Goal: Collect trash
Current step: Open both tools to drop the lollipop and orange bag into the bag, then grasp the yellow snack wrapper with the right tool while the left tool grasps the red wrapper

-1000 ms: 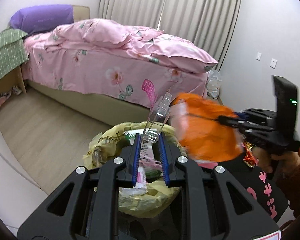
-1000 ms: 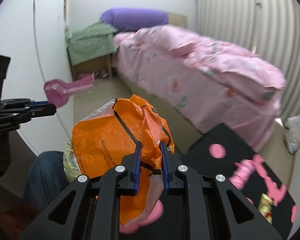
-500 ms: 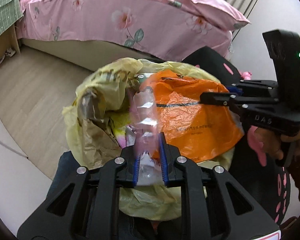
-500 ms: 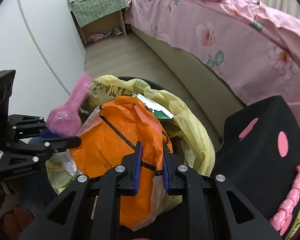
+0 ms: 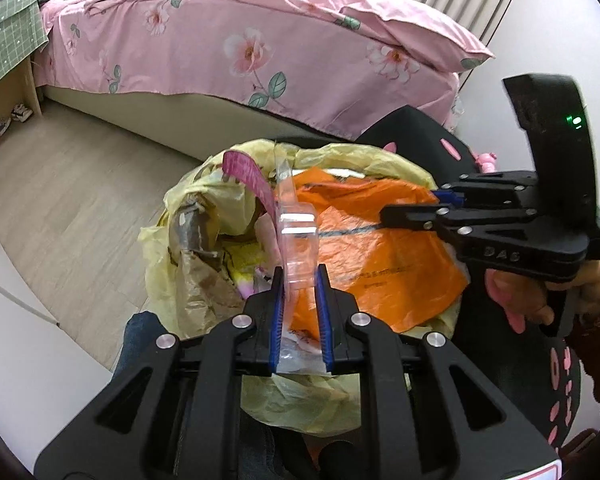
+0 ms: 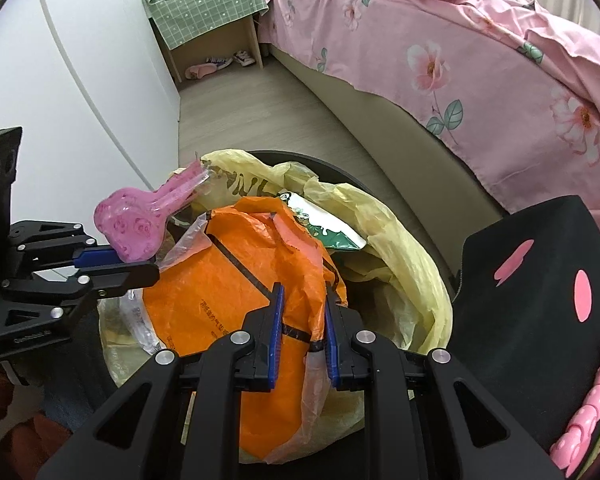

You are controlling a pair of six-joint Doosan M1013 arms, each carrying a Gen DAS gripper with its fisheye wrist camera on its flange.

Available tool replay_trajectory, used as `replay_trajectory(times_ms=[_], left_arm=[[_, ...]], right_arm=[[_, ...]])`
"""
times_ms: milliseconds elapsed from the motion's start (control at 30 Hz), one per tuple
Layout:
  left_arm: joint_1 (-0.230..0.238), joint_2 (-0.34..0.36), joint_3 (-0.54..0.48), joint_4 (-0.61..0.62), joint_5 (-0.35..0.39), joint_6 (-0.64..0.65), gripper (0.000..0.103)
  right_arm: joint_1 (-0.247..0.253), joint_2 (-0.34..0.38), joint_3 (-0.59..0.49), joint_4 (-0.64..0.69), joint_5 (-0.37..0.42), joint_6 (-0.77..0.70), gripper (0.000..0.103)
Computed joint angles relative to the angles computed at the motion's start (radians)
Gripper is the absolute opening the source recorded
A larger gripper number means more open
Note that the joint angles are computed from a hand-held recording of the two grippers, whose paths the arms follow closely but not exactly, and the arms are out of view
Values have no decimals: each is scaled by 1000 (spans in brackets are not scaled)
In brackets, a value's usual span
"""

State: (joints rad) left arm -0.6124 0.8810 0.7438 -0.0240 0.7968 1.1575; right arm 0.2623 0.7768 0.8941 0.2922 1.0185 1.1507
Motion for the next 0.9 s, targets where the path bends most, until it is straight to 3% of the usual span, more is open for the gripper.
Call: replay_trajectory(times_ms=[333,433,467,700,900], left_arm=[[-2,9,-20,-61,-1,74,15],[-8,10,-30,8,14,13,25],[-8,7,-28,15,12,6,26],[-27,-23,-18,150,27,-53,38],[-49,-33,-33,247,0,-129,43]], right_arm=[[-15,-9,17,68,-13,-21,19],[-25,-21,35,87,-5,0,33],[-28,-31,49,93,-13,-8,33],[-46,-137,182,131,-134,-68,39],[-97,-270,355,146,-320,-68,40]])
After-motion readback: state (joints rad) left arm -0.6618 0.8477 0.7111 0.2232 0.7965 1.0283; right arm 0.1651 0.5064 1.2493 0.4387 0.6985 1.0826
